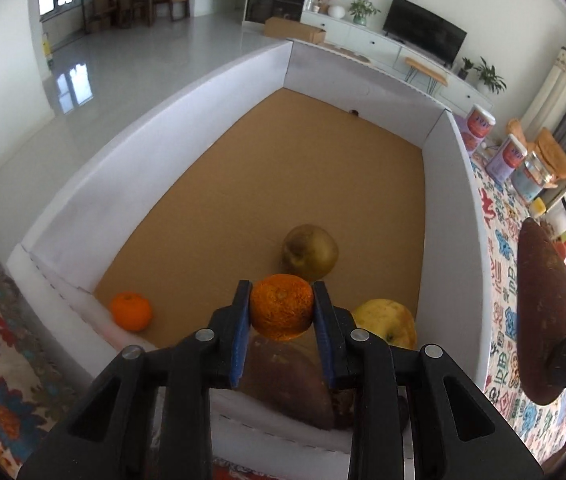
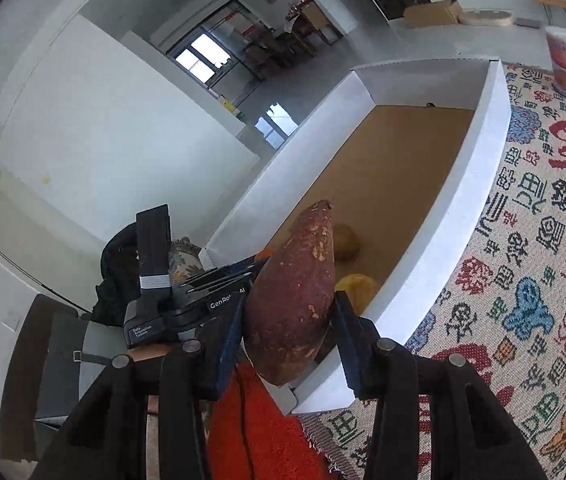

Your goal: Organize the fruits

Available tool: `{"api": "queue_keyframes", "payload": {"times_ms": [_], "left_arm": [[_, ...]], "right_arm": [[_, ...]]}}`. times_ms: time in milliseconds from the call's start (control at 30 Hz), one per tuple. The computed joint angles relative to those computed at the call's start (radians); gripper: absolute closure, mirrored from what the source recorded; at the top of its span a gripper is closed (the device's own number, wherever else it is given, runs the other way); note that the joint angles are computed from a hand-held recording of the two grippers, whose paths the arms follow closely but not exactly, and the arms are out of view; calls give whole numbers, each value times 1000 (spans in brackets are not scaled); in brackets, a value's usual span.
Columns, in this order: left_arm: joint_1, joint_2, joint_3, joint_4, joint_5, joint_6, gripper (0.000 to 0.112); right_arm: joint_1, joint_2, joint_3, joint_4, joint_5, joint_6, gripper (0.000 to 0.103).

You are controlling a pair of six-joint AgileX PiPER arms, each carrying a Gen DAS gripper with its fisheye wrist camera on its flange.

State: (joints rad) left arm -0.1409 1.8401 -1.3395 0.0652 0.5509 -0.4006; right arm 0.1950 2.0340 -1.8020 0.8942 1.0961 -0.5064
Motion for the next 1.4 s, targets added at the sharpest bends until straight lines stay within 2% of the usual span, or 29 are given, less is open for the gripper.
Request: {"api": "queue_keyframes", "payload": {"times_ms": [33,67,167,233,333,400,433,500,567,633,700,767,867,933,1000,1033,1067,1133,1233,1400], "left_arm": [[1,-6,12,13,-7,-14,81],[6,-16,27,22,-17,-22,73],[8,-46,49,114,-20,-121,40],[16,-89,77,102,-58,-126,36],[-21,-153,88,167,-73,-187,31],[-78,-189,82,234,-80,-247,23],[-109,-201,73,244,-84,-254,22],[-181,-213,56,243,-98,-253,17],[-267,-200,31,252,-107,-263,16],[-350,-157,-5,229,-119,-242,15],[-430,-83,-58,150,-121,-167,14],[-511,26,-135,96,-101,-116,14],[-614,223,-284,80,-65,-85,14],[-684,381,-449,163,26,-131,14],[-734,527,-621,262,145,-193,14],[-746,568,-654,294,158,-213,14],[-759,575,-647,340,154,-266,10],[-755,551,-587,379,98,-325,10],[-754,548,-584,384,100,-330,10],[-759,559,-596,395,104,-343,10]], "right_arm": [[46,23,-24,-36,-29,21,60],[84,52,-55,-68,-52,41,60],[161,146,-177,-188,-62,137,58],[163,111,-138,-195,-116,141,57],[102,-47,18,-134,-209,16,50],[38,-171,117,-133,-280,-82,33],[2,-230,168,-135,-317,-127,28],[-106,-350,289,-106,-391,-248,10],[-234,-431,402,-54,-474,-383,1],[-378,-450,474,-17,-519,-492,0],[-506,-416,527,-47,-547,-512,0],[-651,-350,564,-72,-542,-532,0],[-830,-238,638,-85,-597,-620,0],[-906,-198,708,-91,-665,-680,0],[-951,-173,753,-45,-709,-751,0],[-974,-165,765,-18,-706,-786,0],[-993,-155,757,-21,-686,-781,0],[-1002,-165,762,20,-687,-818,0],[-975,-151,759,-40,-713,-751,0],[-958,-141,757,-38,-735,-729,0]]}}
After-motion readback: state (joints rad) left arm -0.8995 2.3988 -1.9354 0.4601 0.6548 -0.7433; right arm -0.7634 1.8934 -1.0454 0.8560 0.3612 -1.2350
